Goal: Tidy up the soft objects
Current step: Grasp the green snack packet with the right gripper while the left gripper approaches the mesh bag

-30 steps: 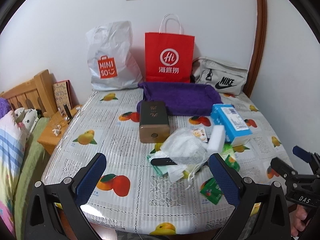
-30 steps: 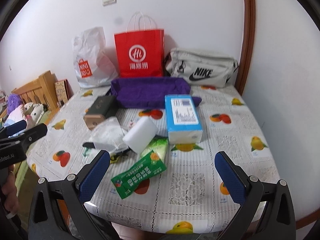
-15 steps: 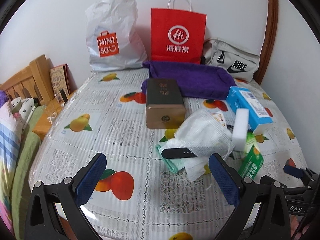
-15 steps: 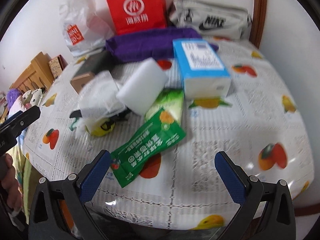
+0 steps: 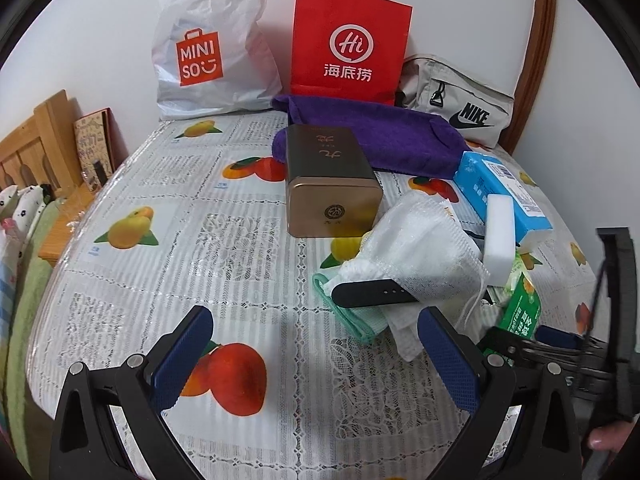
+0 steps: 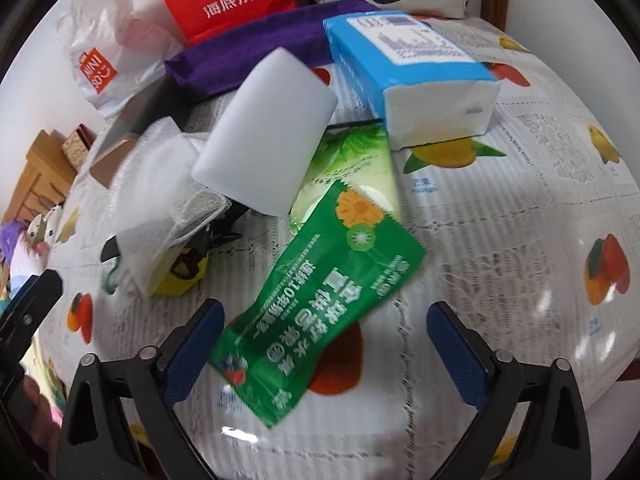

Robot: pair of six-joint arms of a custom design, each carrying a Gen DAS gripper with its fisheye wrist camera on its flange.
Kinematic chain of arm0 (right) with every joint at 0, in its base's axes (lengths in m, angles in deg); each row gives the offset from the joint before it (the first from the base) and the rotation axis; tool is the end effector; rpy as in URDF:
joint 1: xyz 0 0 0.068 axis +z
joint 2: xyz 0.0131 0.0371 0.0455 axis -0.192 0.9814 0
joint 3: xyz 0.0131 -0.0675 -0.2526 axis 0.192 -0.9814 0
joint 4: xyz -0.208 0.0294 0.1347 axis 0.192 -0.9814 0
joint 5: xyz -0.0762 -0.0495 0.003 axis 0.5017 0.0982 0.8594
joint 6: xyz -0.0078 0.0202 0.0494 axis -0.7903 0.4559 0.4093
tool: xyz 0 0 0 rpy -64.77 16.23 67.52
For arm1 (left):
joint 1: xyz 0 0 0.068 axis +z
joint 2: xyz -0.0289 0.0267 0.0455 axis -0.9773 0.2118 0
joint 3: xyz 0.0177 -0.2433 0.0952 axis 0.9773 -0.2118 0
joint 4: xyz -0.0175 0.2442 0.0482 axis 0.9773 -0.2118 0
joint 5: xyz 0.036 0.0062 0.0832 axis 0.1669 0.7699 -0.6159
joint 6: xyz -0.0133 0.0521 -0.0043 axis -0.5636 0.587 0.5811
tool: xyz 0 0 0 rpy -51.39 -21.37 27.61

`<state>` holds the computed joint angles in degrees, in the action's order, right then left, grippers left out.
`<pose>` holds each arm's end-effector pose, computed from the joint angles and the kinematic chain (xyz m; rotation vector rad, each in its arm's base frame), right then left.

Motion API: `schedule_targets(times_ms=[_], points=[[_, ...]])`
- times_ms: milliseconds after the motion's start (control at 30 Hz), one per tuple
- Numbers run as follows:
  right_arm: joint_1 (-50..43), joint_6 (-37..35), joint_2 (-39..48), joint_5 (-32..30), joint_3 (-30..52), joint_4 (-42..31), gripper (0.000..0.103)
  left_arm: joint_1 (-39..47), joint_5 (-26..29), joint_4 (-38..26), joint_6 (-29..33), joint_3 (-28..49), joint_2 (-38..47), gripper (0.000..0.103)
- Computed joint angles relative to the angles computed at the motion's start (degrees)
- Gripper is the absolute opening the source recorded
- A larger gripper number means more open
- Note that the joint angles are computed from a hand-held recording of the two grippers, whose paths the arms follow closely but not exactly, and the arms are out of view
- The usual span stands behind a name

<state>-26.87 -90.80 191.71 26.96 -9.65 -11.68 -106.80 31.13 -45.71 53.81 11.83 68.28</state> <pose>0.2473 -0.0637 0.0652 0.2532 2.6493 0.1275 0.2320 -0.1207 0.1133 0.0622 2.4291 -0.1611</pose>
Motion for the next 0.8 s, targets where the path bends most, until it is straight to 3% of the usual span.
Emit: schedule_targets(times_ms=[67, 167, 233, 433, 800], points=[[1.26, -0.11, 0.49, 1.67, -1.17, 3.84, 0.097, 0.50, 0.70, 0.52, 0.37, 0.02, 0.69, 0.103], [1.85, -3.04, 1.04, 3.90, -1.83, 6.97, 0.085, 1.28, 2.49, 0.82, 0.78, 0.89, 2.41, 0.103], [1.19, -4.91, 0.64, 3.93, -1.97, 7.22, 0.070, 1.43, 3.62, 1.21, 0.68, 1.79, 3.89, 0.103], [-6.50, -10.90, 0.16, -3.56, 0.65, 2.02, 0.041, -0.57, 5.01, 1.38, 0.61, 5.58, 7.70, 0.103], [-16.13, -20.32, 0.28, -9.19, 3.35, -0.34, 0.039, -3.69, 1.70, -1.12, 1.71, 16.78, 16.00, 0.103]])
